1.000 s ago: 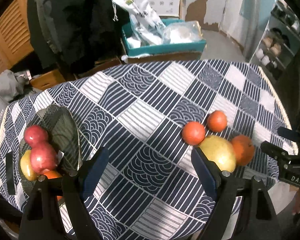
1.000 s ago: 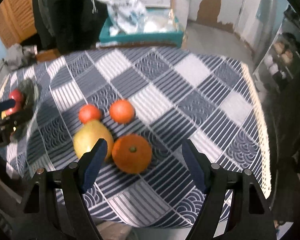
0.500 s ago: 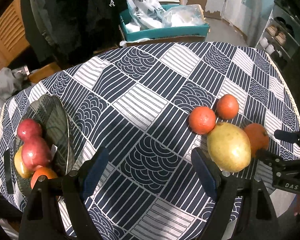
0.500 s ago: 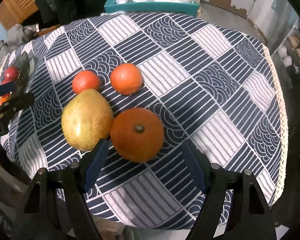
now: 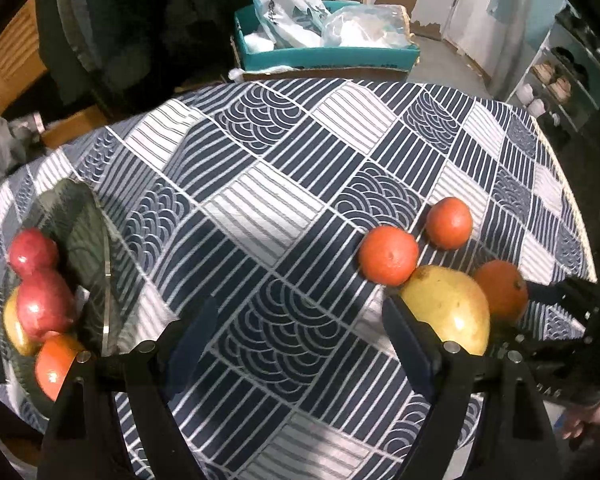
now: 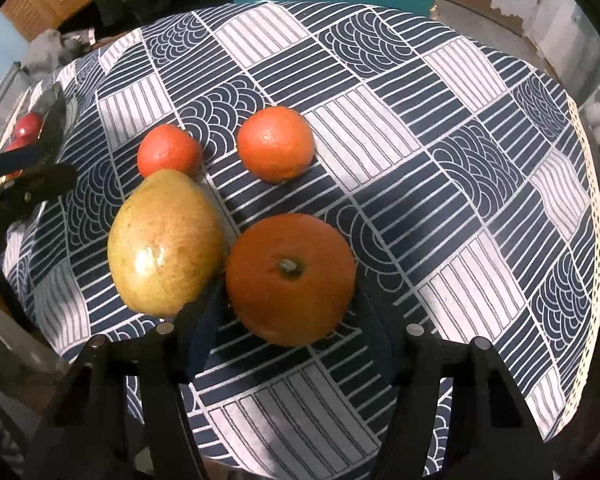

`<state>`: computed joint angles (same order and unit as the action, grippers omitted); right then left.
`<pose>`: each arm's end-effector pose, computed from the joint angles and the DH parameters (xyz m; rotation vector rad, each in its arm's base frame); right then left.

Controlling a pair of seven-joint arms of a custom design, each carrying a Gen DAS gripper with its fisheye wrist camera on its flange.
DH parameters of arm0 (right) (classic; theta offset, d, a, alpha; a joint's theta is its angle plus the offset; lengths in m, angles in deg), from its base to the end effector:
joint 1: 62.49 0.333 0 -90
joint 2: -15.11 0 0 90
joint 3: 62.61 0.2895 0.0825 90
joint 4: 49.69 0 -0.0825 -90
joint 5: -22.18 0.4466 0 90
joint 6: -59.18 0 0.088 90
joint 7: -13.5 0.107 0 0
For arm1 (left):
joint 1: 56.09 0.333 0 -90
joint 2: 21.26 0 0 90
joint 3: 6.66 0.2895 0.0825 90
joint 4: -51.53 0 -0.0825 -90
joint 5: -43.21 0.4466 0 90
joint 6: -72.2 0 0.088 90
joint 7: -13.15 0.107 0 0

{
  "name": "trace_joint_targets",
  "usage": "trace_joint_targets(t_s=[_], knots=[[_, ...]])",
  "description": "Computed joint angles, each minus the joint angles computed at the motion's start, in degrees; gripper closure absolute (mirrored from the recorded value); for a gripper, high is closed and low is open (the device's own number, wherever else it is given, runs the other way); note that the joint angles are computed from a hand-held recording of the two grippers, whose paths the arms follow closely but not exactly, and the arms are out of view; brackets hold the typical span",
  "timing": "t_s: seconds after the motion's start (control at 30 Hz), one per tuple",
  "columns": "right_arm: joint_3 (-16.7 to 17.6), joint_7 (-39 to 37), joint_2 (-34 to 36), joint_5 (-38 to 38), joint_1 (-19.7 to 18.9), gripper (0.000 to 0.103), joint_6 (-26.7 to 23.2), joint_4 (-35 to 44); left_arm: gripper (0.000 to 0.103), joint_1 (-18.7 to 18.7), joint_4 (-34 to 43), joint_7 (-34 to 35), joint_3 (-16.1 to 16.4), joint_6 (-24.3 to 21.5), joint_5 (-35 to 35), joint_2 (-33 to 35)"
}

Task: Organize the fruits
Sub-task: 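Grasp a small orange with the left gripper while the right gripper grasps a large orange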

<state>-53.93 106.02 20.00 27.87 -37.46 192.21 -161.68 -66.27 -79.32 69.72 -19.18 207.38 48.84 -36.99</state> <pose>0.5461 0.3649 0.4085 -2.4369 1.4712 -0.0623 0.5167 -0.2171 0.4453 -2.1611 1.9022 -0.4161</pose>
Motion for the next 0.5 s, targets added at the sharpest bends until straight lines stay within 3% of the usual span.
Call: trace_joint_targets(t_s=[0.23, 0.5], knots=[[-0.36, 3.26, -0.97, -2.04, -0.01, 0.041, 0.95, -0.92, 0.017, 0.09, 2.83, -1.11, 0.47, 1.34, -2.09, 4.02], [-1.26, 11.73, -1.33, -6.83, -0.88, 0.041, 7.92, -1.68, 0.017, -0.1, 6.6, -1.6, 0.51, 2.37, -2.65, 8.37]])
